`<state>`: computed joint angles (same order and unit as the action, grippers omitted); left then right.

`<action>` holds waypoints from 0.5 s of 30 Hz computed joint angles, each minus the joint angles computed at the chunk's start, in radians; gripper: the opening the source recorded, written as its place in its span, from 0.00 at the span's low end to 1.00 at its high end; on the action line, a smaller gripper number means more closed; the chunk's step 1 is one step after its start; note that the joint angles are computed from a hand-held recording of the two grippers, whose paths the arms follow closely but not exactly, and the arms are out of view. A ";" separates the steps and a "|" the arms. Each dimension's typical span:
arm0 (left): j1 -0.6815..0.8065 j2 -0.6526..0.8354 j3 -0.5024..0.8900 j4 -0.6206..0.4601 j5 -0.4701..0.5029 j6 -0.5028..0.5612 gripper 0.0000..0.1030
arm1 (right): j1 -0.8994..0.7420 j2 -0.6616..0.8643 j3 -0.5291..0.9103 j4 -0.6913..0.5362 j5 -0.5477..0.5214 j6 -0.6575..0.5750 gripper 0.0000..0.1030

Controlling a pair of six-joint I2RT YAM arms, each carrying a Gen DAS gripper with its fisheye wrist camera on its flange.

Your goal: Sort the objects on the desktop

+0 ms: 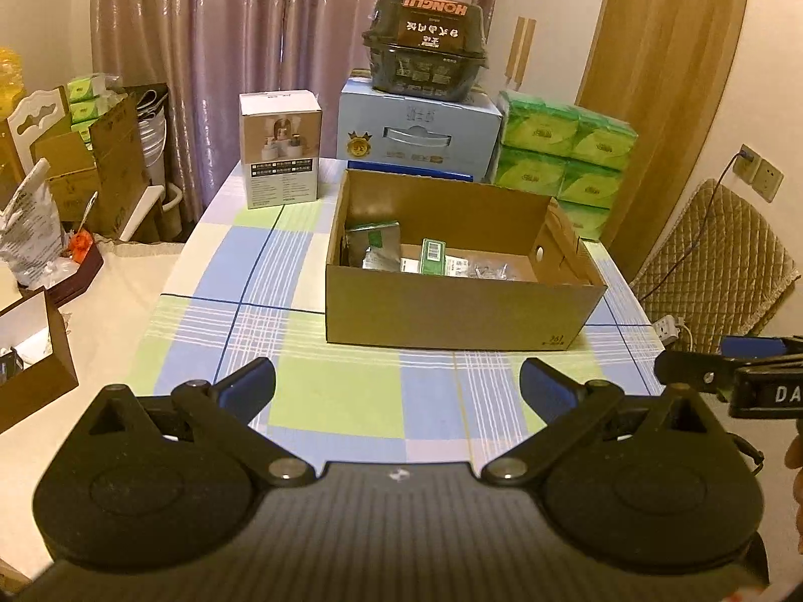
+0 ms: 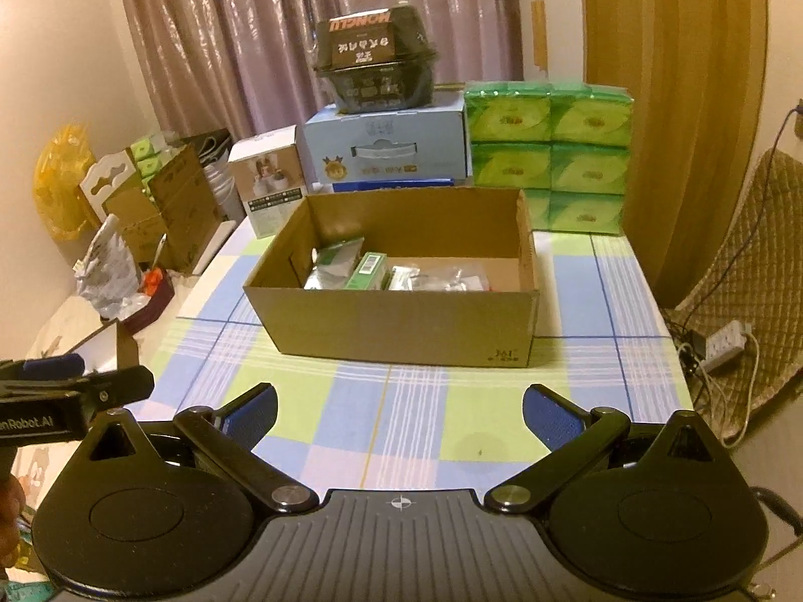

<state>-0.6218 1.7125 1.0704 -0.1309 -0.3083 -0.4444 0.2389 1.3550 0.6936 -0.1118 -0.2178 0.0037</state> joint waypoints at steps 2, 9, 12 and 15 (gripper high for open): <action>-0.012 -0.009 -0.011 -0.008 -0.022 -0.008 0.99 | -0.004 -0.020 -0.012 -0.007 0.000 0.005 0.98; -0.031 -0.032 -0.048 -0.014 -0.032 -0.041 0.99 | -0.012 -0.069 -0.046 -0.037 -0.002 0.017 0.98; -0.038 -0.041 -0.062 -0.014 -0.034 -0.046 0.99 | -0.008 -0.084 -0.058 -0.039 0.012 0.012 0.98; -0.045 -0.042 -0.070 -0.015 -0.044 -0.049 0.99 | -0.007 -0.097 -0.072 -0.037 0.017 0.016 0.98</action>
<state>-0.6672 1.6702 1.0008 -0.1463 -0.3526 -0.4934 0.2319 1.2578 0.6213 -0.1483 -0.2007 0.0202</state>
